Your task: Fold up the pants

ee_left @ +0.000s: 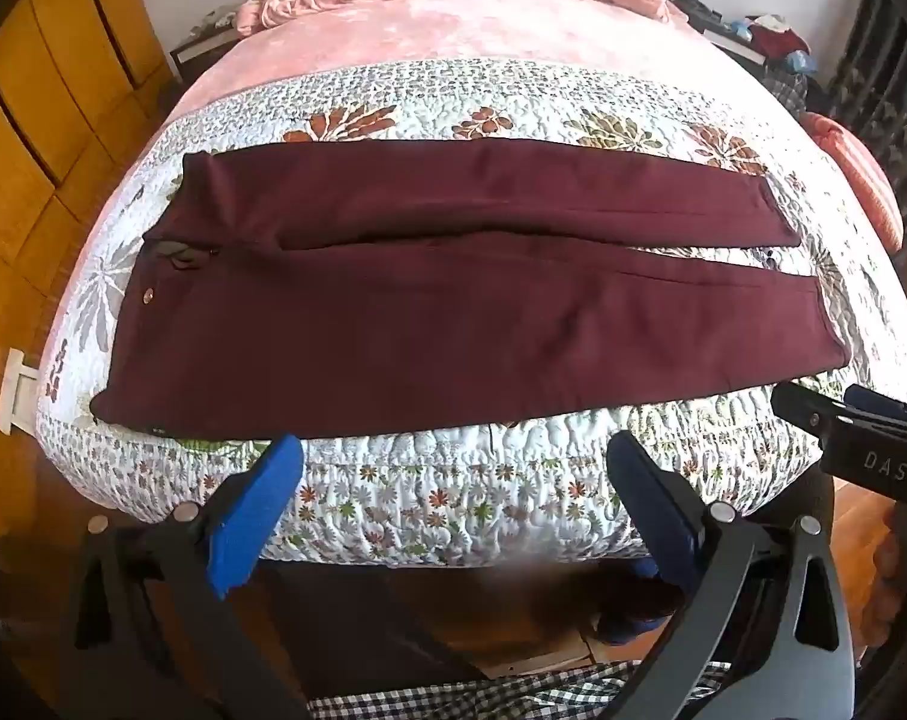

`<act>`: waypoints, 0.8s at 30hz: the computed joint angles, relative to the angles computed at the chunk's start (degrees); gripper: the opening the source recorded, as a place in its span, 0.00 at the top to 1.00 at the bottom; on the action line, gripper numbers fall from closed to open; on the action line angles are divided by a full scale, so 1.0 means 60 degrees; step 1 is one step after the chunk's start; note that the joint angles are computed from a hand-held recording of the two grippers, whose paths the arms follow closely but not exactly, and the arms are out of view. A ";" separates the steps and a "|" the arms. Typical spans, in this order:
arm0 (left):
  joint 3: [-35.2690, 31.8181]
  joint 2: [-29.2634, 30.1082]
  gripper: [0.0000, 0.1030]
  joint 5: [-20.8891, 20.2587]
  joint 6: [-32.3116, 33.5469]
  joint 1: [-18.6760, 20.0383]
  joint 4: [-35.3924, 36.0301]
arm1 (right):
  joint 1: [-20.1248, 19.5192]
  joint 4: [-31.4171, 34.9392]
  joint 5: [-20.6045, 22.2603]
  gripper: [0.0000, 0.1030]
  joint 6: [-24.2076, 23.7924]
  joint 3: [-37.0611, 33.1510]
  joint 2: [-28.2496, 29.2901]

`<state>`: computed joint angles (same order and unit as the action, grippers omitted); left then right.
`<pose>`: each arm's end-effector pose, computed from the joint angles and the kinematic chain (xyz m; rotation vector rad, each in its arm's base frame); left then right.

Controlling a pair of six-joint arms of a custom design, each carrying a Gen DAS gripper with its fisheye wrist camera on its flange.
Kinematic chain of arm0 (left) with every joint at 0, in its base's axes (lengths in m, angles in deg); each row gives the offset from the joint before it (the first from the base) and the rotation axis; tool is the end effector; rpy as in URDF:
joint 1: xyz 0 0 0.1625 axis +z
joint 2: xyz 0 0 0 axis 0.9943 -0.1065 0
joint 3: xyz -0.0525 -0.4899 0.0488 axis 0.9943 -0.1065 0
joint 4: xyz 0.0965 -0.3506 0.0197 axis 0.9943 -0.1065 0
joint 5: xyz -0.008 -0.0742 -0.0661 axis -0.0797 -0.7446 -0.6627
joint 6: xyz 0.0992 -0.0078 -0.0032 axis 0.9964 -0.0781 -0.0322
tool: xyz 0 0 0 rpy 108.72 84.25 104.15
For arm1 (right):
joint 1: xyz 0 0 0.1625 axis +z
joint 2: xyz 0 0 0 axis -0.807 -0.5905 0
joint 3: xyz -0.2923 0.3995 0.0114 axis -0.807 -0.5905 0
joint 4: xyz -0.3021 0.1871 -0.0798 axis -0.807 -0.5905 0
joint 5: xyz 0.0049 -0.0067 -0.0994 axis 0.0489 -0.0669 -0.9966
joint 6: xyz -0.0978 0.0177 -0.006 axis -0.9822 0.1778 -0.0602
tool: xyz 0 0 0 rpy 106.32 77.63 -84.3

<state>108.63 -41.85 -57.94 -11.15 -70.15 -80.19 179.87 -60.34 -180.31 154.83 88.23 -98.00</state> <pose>-0.4746 -0.3038 0.1011 0.7740 2.3410 -0.2812 0.2397 -0.2197 0.5214 -0.5515 -2.2669 0.4692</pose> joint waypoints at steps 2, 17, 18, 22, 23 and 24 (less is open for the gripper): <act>0.0094 -0.0166 0.03 0.0079 0.0028 -0.0006 -0.0034 | 0.0001 0.0081 -0.0038 0.04 0.0048 -0.0023 0.0058; -0.0049 -0.0069 0.03 0.0505 -0.0487 -0.0067 0.0277 | 0.0028 -0.0255 -0.0198 0.04 -0.0136 0.0148 -0.0031; -0.0066 -0.0061 0.03 0.0512 -0.0525 -0.0070 0.0300 | 0.0029 -0.0251 -0.0209 0.04 -0.0131 0.0148 -0.0035; -0.0052 -0.0078 0.03 0.0521 -0.0589 -0.0081 0.0308 | 0.0093 -0.0132 -0.0267 0.04 0.0007 0.0098 -0.0009; -0.0054 -0.0080 0.03 0.0525 -0.0589 -0.0081 0.0312 | 0.0110 -0.0082 -0.0279 0.04 0.0065 0.0068 0.0031; -0.0051 -0.0087 0.03 0.0529 -0.0594 -0.0082 0.0309 | 0.0123 -0.0034 -0.0294 0.04 0.0112 0.0052 0.0038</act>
